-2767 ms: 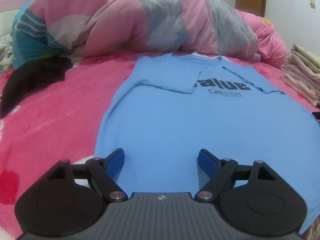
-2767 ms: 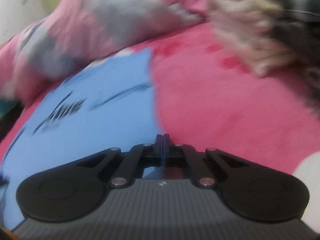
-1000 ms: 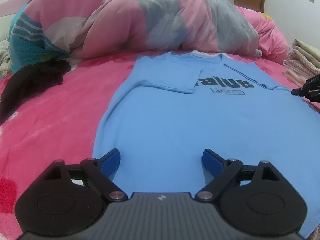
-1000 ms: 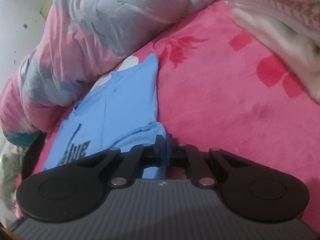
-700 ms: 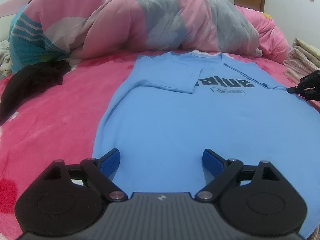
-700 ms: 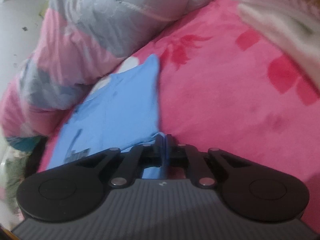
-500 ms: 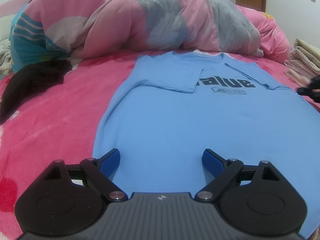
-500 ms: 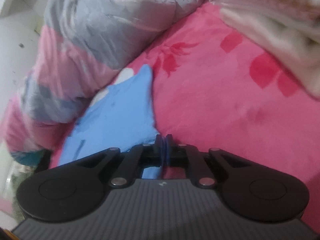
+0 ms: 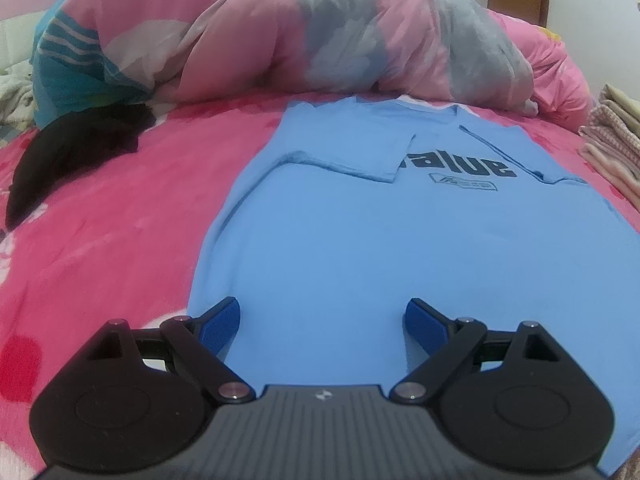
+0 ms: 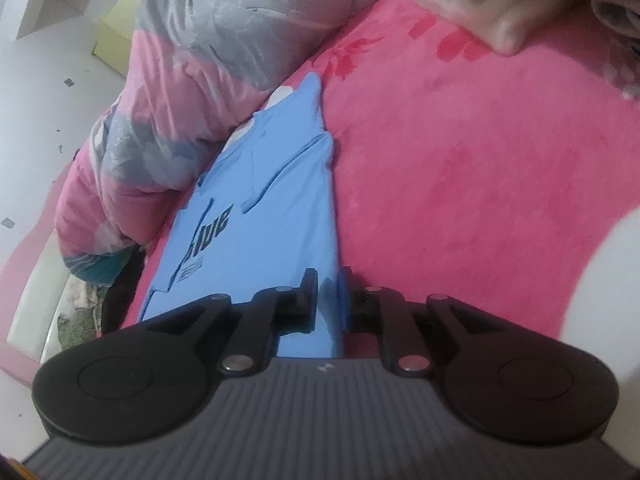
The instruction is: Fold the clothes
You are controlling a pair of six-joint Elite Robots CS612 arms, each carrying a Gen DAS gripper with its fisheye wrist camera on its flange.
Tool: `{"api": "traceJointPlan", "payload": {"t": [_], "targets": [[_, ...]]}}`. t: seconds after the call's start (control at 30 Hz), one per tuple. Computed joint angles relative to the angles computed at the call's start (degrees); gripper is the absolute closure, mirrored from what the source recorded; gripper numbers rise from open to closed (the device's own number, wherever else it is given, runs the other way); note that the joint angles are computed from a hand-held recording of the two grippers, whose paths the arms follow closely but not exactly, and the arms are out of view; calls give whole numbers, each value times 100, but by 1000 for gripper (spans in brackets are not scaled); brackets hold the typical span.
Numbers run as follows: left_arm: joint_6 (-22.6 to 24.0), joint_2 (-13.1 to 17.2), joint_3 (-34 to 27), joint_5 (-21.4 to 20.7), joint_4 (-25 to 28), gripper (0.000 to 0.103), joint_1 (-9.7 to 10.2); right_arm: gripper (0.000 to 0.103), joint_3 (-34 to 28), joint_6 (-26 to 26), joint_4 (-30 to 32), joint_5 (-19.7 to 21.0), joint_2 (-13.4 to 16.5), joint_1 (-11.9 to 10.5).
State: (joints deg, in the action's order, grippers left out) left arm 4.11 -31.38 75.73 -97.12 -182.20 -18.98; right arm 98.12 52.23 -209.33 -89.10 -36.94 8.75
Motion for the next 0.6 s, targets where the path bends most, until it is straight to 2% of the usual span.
{"api": "traceJointPlan", "payload": {"t": [0.1,0.13,0.23,0.3,0.43,0.6], "targets": [[-31,-14,19,28,5,12,-5,102,-33,-93,2,-121,30,44],[-36,-18,26,41,5,12,-8,102,-36,-116,-3,-202,37,60],[-51,-30,41,54,10,12,-12,103,23,122,-161,-432,66,71],[-45,-32,40,45,21,12,-9,103,62,379,-389,-417,125,47],[-28,-32,38,38,34,12,-3,102,66,564,-620,-362,184,31],[-39,-34,61,87,3,12,-18,97,-63,346,-575,-288,143,0]]}}
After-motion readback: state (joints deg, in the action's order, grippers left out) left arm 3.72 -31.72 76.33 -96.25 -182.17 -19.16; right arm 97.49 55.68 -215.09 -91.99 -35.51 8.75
